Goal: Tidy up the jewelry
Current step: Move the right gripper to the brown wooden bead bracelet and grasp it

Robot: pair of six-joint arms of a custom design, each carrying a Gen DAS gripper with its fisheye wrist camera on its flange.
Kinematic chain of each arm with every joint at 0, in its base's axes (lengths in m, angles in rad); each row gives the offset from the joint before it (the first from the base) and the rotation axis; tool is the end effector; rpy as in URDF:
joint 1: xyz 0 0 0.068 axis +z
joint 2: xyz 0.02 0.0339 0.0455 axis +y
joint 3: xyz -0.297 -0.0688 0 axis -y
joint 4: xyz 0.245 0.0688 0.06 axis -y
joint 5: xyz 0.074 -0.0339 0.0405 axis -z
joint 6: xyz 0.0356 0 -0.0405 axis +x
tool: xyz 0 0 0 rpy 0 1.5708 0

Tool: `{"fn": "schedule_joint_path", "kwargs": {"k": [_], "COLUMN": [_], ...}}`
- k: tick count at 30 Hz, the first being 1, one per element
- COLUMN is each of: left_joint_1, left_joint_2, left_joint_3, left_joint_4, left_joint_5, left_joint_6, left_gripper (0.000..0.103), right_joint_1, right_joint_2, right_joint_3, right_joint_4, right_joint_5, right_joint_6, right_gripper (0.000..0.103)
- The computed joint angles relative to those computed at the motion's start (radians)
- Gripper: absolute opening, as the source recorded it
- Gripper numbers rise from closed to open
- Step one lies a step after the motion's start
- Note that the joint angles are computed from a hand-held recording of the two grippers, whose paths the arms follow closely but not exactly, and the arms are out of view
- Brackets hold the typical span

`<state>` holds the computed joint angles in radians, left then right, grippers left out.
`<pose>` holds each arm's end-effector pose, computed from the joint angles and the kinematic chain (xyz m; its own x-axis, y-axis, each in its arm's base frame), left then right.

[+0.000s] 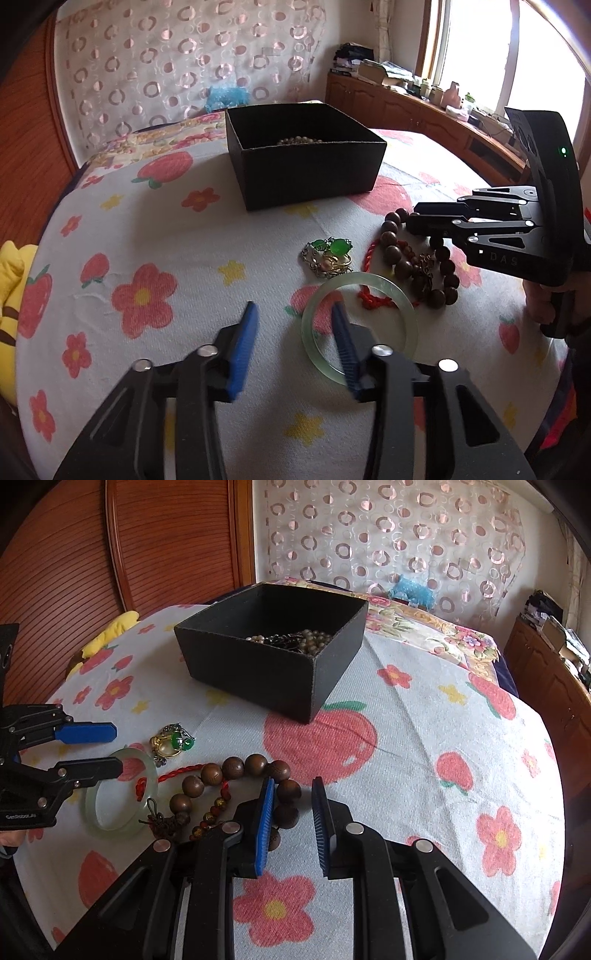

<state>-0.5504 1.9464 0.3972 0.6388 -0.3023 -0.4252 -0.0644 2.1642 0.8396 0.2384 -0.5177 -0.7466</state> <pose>0.2275 -0.1272 0.0609 -0.7549 0.0012 -0.6558 0.0354 0.9986 -0.0389 0.3533 -0.0051 0.0439 -0.5299 -0.5572 -0.6393 -0.7275 0.6861 0.0050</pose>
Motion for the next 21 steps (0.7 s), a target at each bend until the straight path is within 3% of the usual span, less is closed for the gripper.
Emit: {"fn": "schedule_joint_path", "kwargs": {"k": [3, 10, 15, 21], "left_joint_1": [-0.011, -0.021, -0.019, -0.051], "left_joint_2": [-0.002, -0.007, -0.022, -0.090], "left_joint_3": [0.008, 0.007, -0.018, -0.055], "left_joint_4": [-0.016, -0.017, 0.017, 0.027], "left_joint_5": [-0.016, -0.008, 0.019, -0.030], "left_joint_6": [0.002, 0.015, 0.001, -0.031], "left_gripper": [0.033, 0.007, 0.007, 0.007], "right_joint_1": [-0.001, -0.002, -0.002, -0.002], "right_joint_2": [0.000, 0.000, 0.002, 0.002], "right_joint_3": [-0.001, 0.000, 0.000, 0.000], "right_joint_4": [0.001, 0.001, 0.001, 0.001], "right_joint_5": [0.000, 0.000, -0.001, -0.001], "right_joint_6": [-0.002, -0.002, -0.002, -0.002], "right_gripper": [0.021, 0.021, 0.021, 0.021]}}
